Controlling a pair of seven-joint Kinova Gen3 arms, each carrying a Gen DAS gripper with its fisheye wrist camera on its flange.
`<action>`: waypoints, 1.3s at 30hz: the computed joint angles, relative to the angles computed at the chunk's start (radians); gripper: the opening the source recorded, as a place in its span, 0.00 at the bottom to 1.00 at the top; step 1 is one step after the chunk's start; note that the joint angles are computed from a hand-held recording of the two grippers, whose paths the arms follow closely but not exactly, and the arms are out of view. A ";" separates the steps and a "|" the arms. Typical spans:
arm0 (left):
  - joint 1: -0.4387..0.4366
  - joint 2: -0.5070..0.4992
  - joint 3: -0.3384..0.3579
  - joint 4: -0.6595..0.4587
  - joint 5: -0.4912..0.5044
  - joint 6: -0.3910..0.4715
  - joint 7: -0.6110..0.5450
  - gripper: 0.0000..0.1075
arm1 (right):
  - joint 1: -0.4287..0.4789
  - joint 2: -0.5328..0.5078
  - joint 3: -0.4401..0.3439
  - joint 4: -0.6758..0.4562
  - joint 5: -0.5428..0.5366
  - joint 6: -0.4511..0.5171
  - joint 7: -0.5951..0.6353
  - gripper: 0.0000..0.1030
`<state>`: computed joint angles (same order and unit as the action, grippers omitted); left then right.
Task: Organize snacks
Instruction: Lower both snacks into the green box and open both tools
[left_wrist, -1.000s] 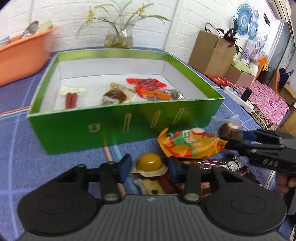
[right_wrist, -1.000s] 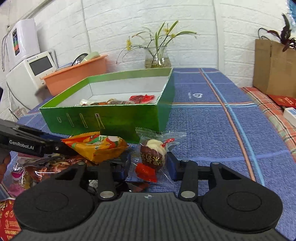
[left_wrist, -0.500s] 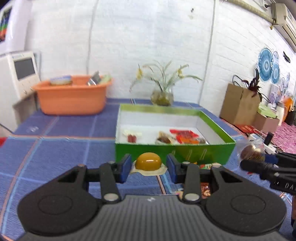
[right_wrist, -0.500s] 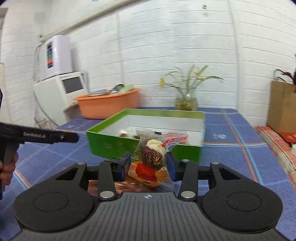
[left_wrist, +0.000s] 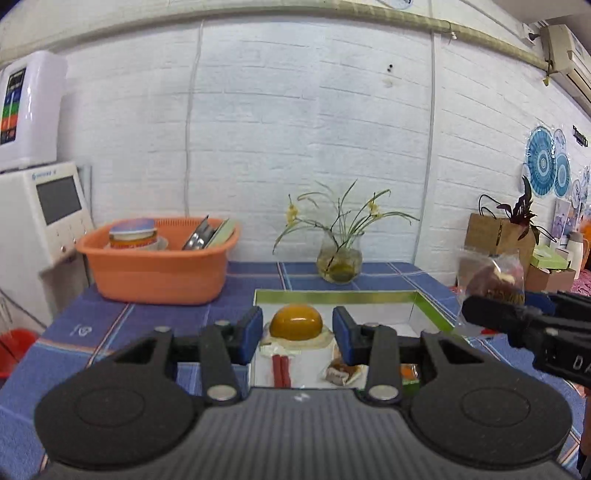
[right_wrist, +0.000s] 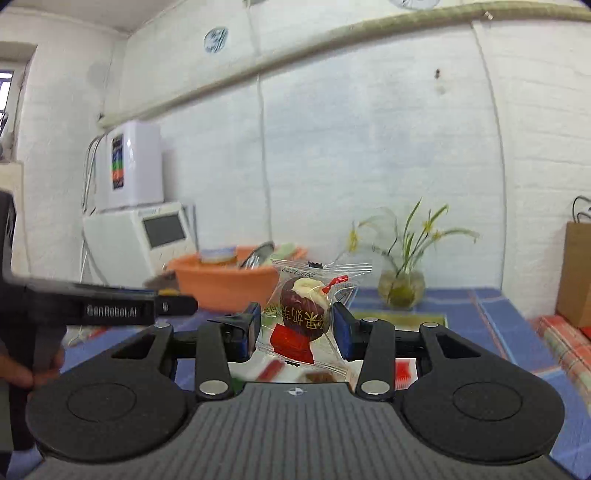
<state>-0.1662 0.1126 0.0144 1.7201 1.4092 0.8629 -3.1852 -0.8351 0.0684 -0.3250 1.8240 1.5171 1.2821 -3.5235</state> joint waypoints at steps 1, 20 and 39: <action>0.009 0.003 0.007 -0.013 0.009 -0.013 0.000 0.37 | 0.006 0.003 0.007 -0.011 0.013 0.002 0.000 0.70; 0.121 0.174 0.140 -0.128 -0.032 -0.303 0.079 0.37 | 0.181 0.037 0.114 -0.011 -0.127 -0.158 -0.008 0.71; 0.104 0.238 0.251 -0.181 -0.361 -0.395 0.295 0.40 | 0.240 0.041 0.148 -0.053 -0.329 -0.294 0.146 0.74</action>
<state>-0.0625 0.3506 0.2652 1.5389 1.0480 0.4676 -2.8900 -0.5947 0.1091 -0.1770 1.7712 1.1880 0.9884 -3.3774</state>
